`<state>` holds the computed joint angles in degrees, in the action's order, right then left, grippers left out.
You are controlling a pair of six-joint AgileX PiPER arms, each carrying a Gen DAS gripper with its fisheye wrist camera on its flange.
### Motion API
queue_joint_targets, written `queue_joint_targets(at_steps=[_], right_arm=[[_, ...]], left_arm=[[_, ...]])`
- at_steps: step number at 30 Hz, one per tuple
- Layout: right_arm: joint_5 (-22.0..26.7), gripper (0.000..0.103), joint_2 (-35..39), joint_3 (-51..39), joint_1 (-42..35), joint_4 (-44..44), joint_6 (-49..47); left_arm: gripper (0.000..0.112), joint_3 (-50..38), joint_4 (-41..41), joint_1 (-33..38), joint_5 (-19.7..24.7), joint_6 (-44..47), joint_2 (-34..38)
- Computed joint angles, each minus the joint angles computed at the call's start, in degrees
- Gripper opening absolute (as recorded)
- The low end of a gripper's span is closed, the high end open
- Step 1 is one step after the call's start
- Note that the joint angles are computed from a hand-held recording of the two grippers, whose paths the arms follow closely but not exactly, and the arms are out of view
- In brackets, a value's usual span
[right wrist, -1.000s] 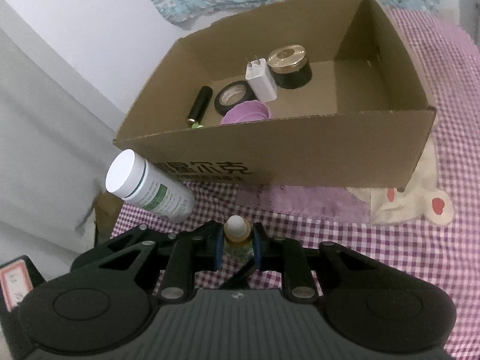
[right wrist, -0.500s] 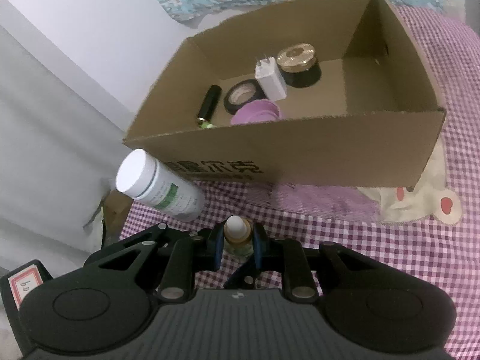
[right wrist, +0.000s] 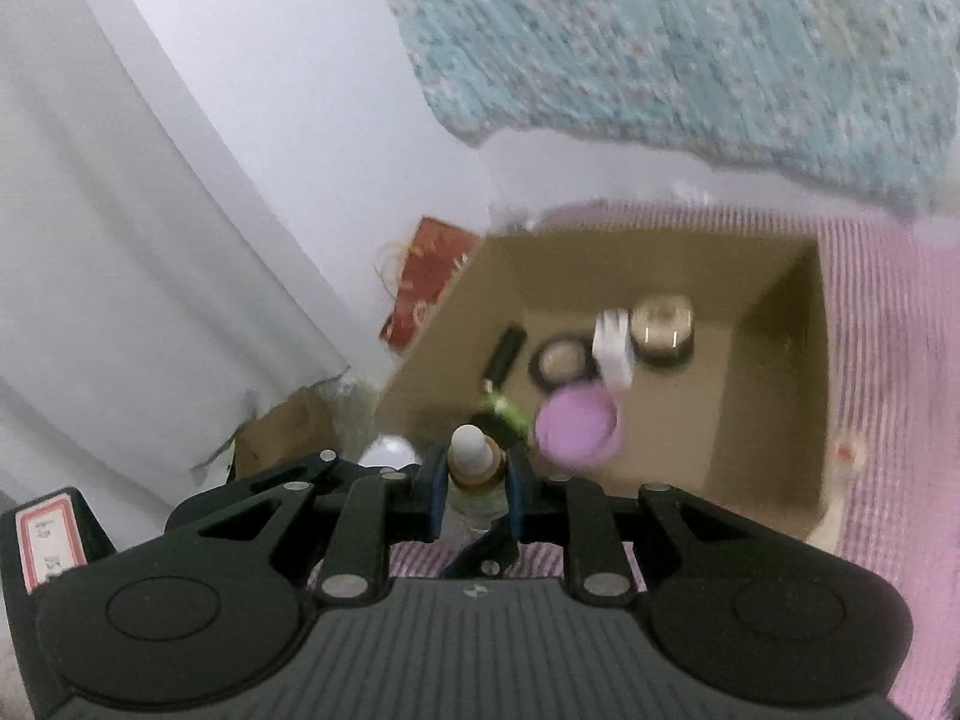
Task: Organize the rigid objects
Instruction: 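Carry the green dropper bottle into the box and open the right gripper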
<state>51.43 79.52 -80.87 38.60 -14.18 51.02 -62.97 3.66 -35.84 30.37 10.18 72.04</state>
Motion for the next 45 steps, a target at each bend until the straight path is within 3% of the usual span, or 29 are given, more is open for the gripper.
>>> queue_joint_targets(at_steps=[7,10,14,18,28,34,39,40,45], right_arm=[[3.8,0.022,6.6,-9.7,-16.5,16.7,-21.8],[4.6,0.022,9.9,-10.7,-22.8,22.8,-27.5],[3.7,0.022,13.1,-9.9,-27.7,26.3,-32.0],[2.6,0.022,14.9,-9.0,-29.0,24.4,-33.1],[0.3,0.022,20.9,-9.4,-30.2,16.9,-32.1],[-0.1,0.026,22.0,-9.8,-29.5,12.5,-28.6],[-2.7,0.037,18.5,-6.9,-30.0,13.9,-26.8],[-2.8,0.044,17.4,-6.2,-29.7,13.2,-25.4],[-6.5,0.045,8.3,0.9,-27.4,9.8,-16.8]], left_arm=[[0.033,-12.4,-2.2,-1.2,0.6,-2.8,11.3],[0.033,-18.7,-4.1,-1.3,3.6,-3.5,18.2],[0.033,-23.9,-5.0,-1.7,4.8,-4.5,25.1],[0.034,-27.5,-5.2,-1.7,5.7,-4.6,29.3],[0.034,-30.5,-3.8,-1.5,10.7,-5.6,32.7],[0.038,-27.4,-4.6,-0.8,10.1,-4.8,30.0],[0.045,-25.5,-6.4,-0.1,10.1,-3.5,26.9],[0.045,-25.1,-6.5,-0.1,10.2,-3.5,26.0],[0.051,-23.7,-8.9,0.8,12.3,-1.9,21.6]])
